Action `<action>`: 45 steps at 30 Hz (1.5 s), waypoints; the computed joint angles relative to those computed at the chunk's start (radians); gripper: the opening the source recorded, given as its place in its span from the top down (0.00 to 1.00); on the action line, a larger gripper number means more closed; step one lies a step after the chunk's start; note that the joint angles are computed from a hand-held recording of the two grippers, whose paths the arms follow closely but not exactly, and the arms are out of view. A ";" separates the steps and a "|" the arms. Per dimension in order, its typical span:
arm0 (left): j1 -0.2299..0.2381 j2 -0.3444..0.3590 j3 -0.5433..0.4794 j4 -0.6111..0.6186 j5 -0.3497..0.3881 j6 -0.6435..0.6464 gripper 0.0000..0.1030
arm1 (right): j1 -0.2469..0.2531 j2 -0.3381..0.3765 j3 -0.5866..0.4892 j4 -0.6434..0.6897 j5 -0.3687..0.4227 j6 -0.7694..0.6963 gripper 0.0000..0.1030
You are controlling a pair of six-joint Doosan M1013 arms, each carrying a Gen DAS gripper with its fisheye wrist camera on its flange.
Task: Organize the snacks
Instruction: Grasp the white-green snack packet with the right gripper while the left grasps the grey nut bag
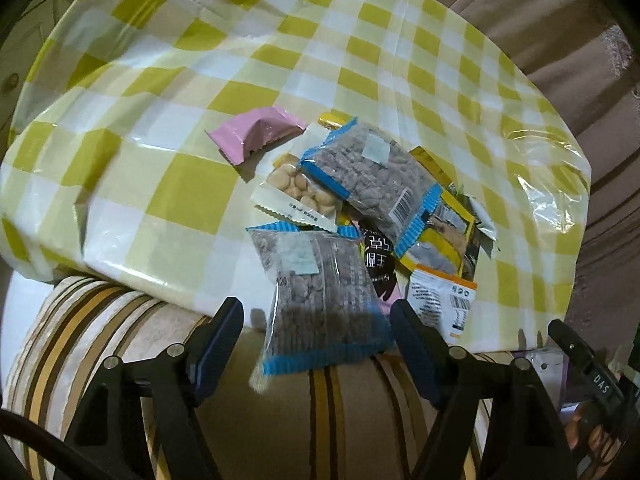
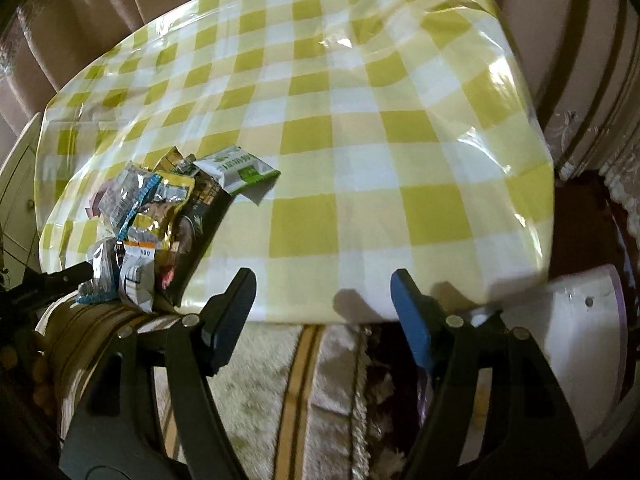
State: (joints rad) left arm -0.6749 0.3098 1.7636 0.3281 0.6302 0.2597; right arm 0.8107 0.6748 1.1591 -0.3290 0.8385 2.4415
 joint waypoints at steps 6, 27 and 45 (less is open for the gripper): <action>0.016 0.021 -0.017 -0.057 -0.004 0.062 0.26 | -0.006 0.047 -0.076 0.021 0.018 -0.064 0.26; 0.028 0.052 -0.037 -0.069 -0.031 0.106 0.44 | -0.031 0.312 -0.502 0.172 0.184 -0.398 0.24; 0.019 0.030 -0.010 -0.028 -0.049 0.041 0.52 | -0.047 0.313 -0.494 0.181 0.156 -0.353 0.54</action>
State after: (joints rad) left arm -0.6561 0.3394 1.7536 0.2997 0.5810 0.3008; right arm 0.7632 0.9881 0.6655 -0.1477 0.9943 2.0881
